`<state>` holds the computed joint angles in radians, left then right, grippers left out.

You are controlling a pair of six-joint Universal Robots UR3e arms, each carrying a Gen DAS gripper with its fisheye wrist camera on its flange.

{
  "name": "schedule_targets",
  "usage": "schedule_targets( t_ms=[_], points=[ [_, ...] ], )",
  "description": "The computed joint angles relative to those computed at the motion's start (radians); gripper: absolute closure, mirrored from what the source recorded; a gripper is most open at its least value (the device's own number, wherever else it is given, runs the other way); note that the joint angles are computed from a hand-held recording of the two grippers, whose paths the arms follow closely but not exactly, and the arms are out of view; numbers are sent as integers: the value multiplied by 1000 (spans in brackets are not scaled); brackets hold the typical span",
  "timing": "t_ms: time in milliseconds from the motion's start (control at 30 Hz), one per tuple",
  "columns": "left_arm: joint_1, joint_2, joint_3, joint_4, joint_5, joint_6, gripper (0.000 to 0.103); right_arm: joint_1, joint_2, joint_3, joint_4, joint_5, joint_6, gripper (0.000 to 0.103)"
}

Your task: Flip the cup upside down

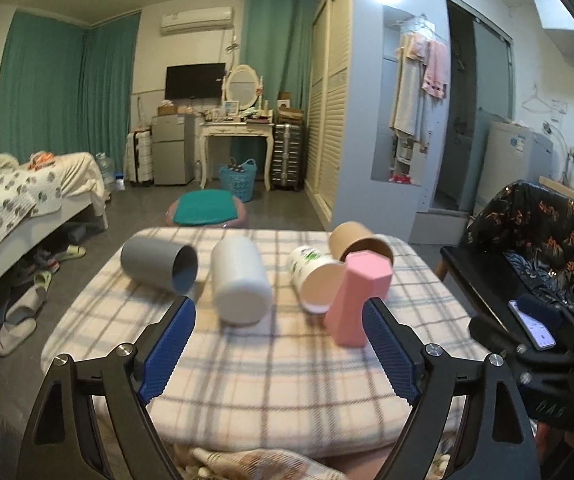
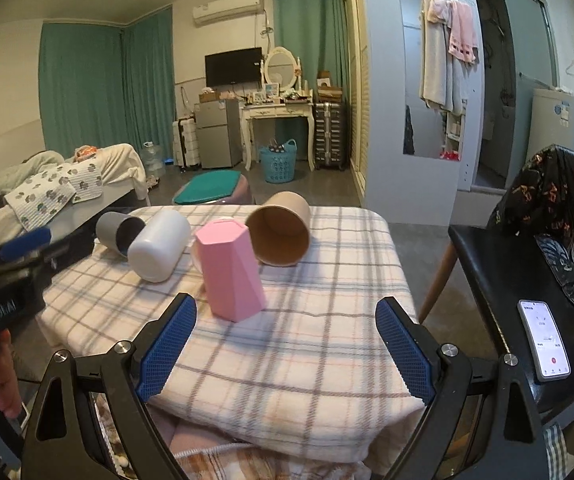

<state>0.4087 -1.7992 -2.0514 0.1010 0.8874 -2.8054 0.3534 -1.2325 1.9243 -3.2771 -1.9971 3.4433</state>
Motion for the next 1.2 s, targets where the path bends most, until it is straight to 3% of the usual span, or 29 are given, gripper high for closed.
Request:
schedule_targets(
  t_ms=[100, 333, 1200],
  points=[
    [16, -17, -41, 62, 4, 13, 10, 25, 35, -6, -63, -33, 6, 0],
    [32, -48, -119, 215, 39, 10, 5, 60, 79, -7, -151, -77, 32, 0],
    [74, -40, -152, 212, 26, 35, 4, 88, 132, -49, -116, -99, 67, 0]
  ],
)
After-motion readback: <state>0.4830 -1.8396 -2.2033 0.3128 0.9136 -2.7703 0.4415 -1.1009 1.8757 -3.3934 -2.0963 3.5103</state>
